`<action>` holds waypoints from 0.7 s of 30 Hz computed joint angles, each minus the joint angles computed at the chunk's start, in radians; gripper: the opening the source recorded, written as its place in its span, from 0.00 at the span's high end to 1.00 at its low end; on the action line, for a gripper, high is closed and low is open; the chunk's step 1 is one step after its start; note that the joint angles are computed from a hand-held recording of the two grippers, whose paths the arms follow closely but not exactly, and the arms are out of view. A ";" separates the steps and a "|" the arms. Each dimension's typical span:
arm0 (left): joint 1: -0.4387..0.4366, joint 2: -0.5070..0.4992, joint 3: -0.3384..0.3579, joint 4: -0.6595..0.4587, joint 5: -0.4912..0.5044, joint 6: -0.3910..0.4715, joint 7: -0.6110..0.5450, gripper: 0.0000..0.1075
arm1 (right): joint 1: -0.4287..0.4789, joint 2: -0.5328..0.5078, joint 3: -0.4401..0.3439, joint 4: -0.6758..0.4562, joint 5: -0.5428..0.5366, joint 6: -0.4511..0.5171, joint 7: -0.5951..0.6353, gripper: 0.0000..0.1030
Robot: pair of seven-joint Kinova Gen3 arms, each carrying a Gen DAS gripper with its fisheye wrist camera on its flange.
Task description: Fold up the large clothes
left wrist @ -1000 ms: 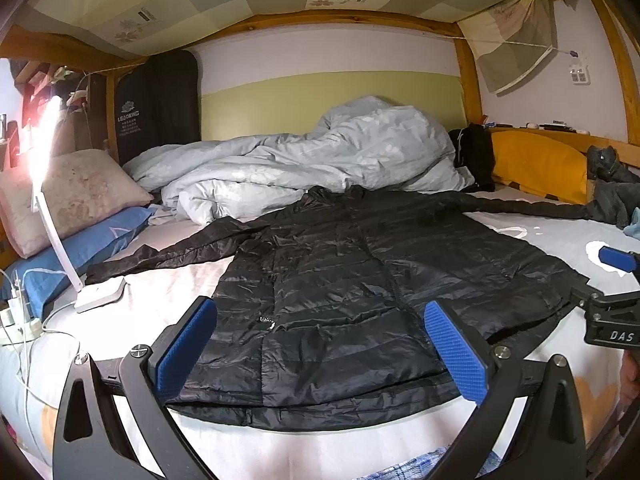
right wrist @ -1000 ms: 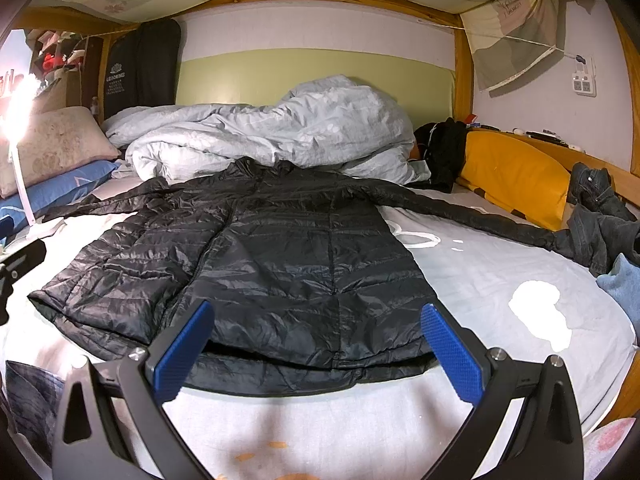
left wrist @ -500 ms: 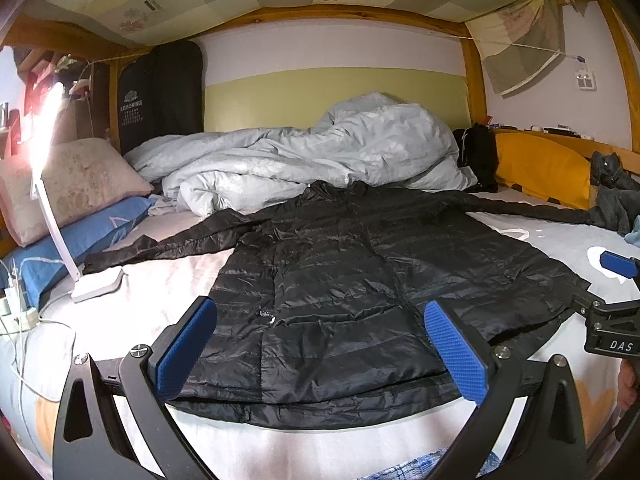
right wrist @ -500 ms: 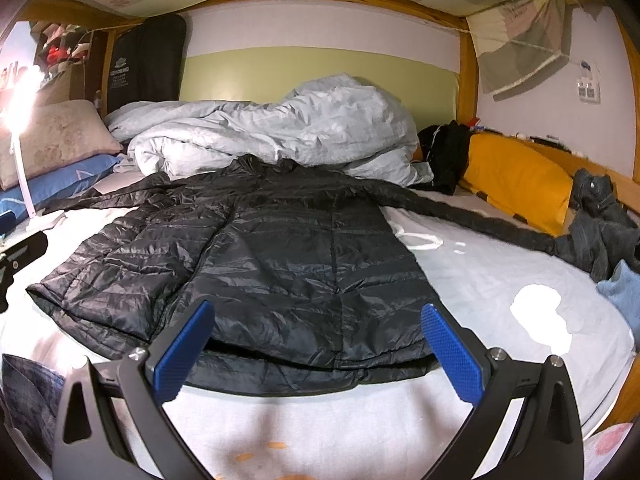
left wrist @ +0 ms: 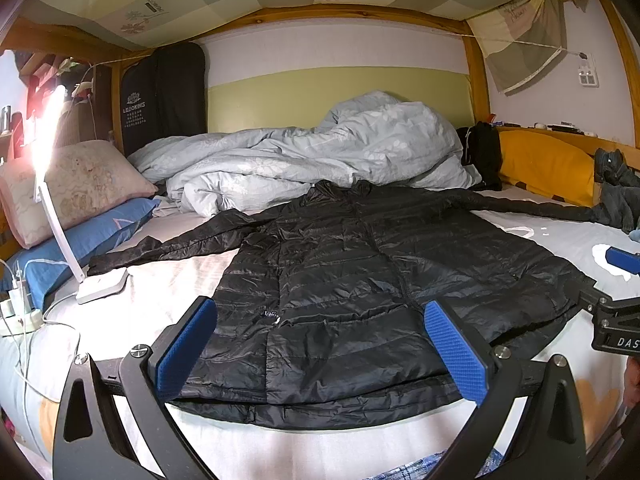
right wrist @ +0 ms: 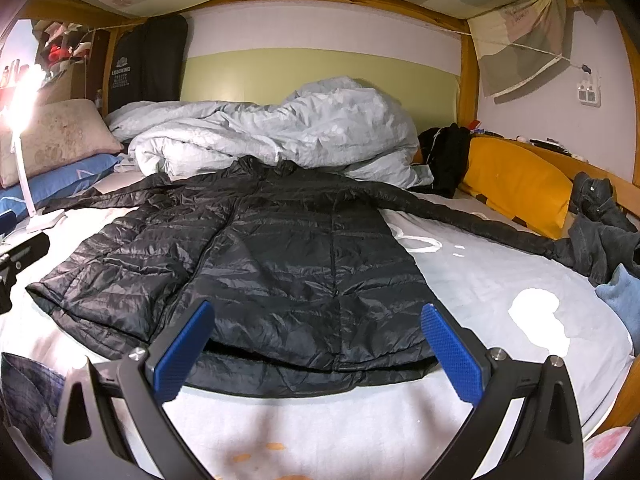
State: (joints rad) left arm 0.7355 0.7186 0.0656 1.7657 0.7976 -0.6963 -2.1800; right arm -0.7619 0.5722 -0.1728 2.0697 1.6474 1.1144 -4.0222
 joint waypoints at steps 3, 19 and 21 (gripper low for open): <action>-0.001 -0.001 0.000 0.000 0.001 0.005 -0.004 0.04 | -0.003 0.003 0.000 -0.001 0.000 0.004 0.005 0.00; 0.004 0.004 -0.010 -0.034 0.098 0.044 -0.094 0.04 | 0.086 -0.042 -0.030 -0.006 0.008 -0.176 0.205 0.00; -0.016 -0.001 -0.001 -0.034 0.080 0.069 -0.083 0.04 | 0.105 -0.043 -0.021 -0.019 0.004 -0.257 0.286 0.00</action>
State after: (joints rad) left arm 0.7198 0.7178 0.0645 1.7314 0.8774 -0.6278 -2.2627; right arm -0.6567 0.5295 -0.1939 2.0508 1.6517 0.8575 -3.7362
